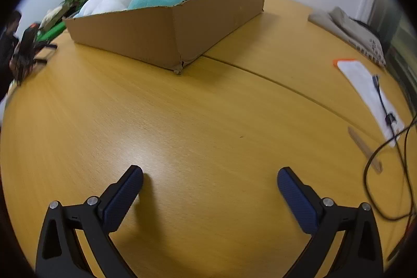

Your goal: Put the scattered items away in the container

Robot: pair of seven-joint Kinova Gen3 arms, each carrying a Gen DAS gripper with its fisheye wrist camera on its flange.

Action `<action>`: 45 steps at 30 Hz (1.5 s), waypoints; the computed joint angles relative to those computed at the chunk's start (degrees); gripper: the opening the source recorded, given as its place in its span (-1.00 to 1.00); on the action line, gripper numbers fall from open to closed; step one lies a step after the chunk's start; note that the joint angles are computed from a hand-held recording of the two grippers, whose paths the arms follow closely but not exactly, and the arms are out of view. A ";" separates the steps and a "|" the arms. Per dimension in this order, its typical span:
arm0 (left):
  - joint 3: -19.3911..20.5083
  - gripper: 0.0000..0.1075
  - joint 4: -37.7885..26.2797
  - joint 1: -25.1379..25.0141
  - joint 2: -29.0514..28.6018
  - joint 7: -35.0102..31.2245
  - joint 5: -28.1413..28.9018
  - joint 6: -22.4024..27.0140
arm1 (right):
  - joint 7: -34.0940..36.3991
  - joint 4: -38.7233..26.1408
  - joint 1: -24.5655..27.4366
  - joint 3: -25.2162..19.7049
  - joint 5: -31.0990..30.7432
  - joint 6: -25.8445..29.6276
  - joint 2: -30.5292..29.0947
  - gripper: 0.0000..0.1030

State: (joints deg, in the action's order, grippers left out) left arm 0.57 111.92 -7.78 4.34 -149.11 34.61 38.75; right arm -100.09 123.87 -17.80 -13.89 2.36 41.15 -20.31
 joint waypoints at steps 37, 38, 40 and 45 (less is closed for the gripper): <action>-0.17 0.92 -3.58 -2.69 2.21 1.32 -1.43 2.21 | 5.74 -3.14 3.75 3.49 -1.87 -2.89 5.19 1.00; -0.14 0.92 -3.62 -2.88 2.34 0.86 -1.21 2.27 | 4.02 -3.27 4.12 2.67 -0.95 -2.93 5.38 1.00; -0.08 0.92 -3.75 -3.09 2.54 0.40 -1.00 2.35 | 1.12 -3.58 4.37 1.48 0.72 -2.97 5.85 1.00; 0.06 0.92 -3.97 -3.52 2.91 -0.47 -0.63 2.49 | 2.75 -3.96 1.66 3.05 0.23 -3.38 6.61 1.00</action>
State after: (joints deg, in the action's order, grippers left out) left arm 0.63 107.94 -11.30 7.25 -149.58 33.98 41.24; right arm -97.34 119.91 -16.14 -10.84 2.59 37.77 -13.70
